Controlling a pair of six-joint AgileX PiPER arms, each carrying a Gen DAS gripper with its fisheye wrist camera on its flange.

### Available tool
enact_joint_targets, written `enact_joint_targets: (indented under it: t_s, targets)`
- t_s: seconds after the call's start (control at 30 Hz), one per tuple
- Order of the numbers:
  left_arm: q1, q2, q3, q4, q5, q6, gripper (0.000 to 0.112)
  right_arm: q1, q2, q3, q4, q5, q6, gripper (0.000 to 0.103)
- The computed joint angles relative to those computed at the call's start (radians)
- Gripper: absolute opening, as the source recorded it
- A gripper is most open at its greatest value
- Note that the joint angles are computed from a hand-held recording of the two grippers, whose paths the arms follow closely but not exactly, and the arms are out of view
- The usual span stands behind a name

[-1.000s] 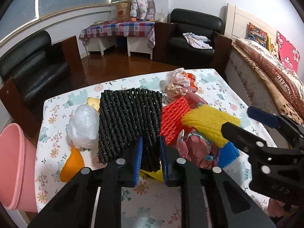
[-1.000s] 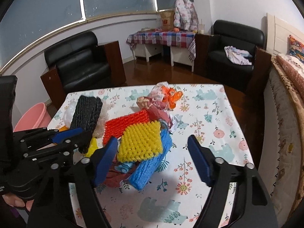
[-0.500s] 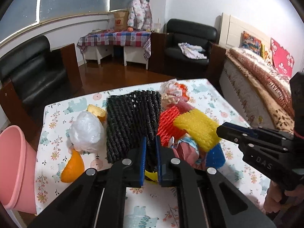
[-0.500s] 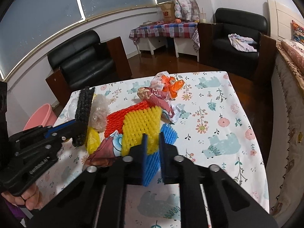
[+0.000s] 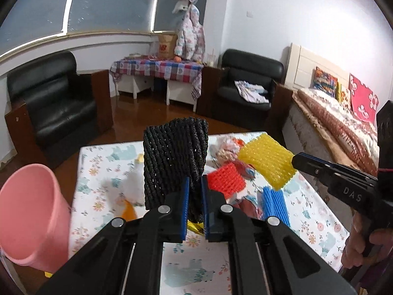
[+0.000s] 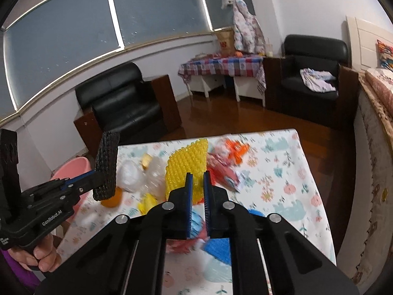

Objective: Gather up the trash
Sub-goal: 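Carry both nets over the pink bin and open both grippers to drop them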

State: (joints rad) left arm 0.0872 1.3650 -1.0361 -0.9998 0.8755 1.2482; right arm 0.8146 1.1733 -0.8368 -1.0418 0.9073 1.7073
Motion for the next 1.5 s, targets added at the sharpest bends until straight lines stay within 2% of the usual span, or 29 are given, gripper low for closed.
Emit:
enact_joint_targets:
  t_s: [0.1, 0.37, 0.53, 0.73, 1.03, 1.17, 1.5]
  targets:
    - [0.060, 0.001, -0.023, -0.013, 0.024, 0.006, 0.008, 0.002, 0.047, -0.065, 0.000, -0.018, -0.042, 0.009]
    - [0.235, 0.051, -0.100, 0.008, 0.032, -0.019, 0.008, -0.018, 0.272, -0.299, 0.043, -0.160, -0.198, 0.009]
    - [0.338, 0.131, -0.178, 0.046, 0.016, -0.045, 0.008, -0.035, 0.445, -0.505, 0.144, -0.243, -0.353, 0.009]
    - [0.421, 0.251, -0.290, 0.112, -0.019, -0.104, 0.009, -0.028, 0.649, -0.774, 0.306, -0.256, -0.568, 0.009]
    - [0.448, 0.389, -0.392, 0.223, -0.083, -0.187, 0.009, -0.023, 0.942, -1.184, 0.511, -0.129, -0.824, 0.009]
    - [0.428, 0.435, -0.423, 0.270, -0.117, -0.234, 0.009, -0.030, 1.014, -1.278, 0.566, -0.086, -0.882, 0.009]
    - [0.397, 0.536, -0.501, 0.369, -0.147, -0.353, 0.010, -0.035, 1.208, -1.577, 0.658, 0.050, -0.995, 0.009]
